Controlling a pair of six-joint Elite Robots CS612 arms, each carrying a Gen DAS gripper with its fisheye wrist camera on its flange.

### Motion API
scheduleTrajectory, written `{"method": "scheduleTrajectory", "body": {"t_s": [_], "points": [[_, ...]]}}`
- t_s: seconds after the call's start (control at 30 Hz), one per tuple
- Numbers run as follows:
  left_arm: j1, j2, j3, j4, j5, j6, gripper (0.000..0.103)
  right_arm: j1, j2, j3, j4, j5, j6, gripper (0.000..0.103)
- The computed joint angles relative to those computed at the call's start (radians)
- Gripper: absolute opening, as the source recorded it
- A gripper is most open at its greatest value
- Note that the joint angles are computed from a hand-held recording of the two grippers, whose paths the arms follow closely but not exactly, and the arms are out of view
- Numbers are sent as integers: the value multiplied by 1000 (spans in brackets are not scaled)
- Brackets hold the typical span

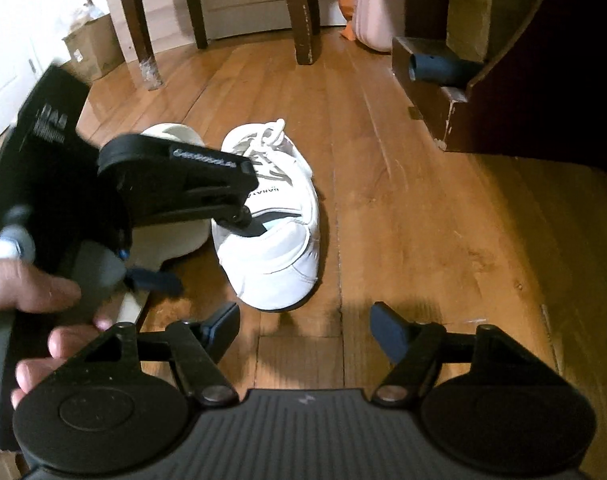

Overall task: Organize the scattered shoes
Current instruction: 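Grasp the white velcro sneaker's heel with the left tool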

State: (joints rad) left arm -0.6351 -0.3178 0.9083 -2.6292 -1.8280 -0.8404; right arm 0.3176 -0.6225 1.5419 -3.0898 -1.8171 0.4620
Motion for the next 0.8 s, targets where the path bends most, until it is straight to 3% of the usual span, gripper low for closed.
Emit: {"method": "scheduleTrajectory", "body": {"t_s": [0.03,0.07,0.1,0.23,0.53,0.63,0.67,0.7,0.8], "points": [[2,-2,8,-24,-13,-11,68,0,-3,4,3,-5,-7,73],[2,-5,15,-44,-22,-18,43,1,-10,14,5,-12,-5,74],[-3,-17,22,-36,-4,7,34,0,-16,25,2,-11,4,75],[-16,-47,50,-5,52,86,29,-7,-46,84,-33,24,105,80],[-4,-144,230,-26,-28,244,28,-41,-101,210,-108,236,409,83],[-4,-163,271,-68,-26,296,29,-38,-105,223,-133,246,448,85],[-7,-163,268,-63,-21,309,38,-35,-106,223,-133,240,444,85],[-9,-162,265,-59,-17,323,57,-32,-107,223,-133,234,439,85],[-17,-148,233,-13,-4,353,92,-26,-108,219,-128,219,440,86]]}}
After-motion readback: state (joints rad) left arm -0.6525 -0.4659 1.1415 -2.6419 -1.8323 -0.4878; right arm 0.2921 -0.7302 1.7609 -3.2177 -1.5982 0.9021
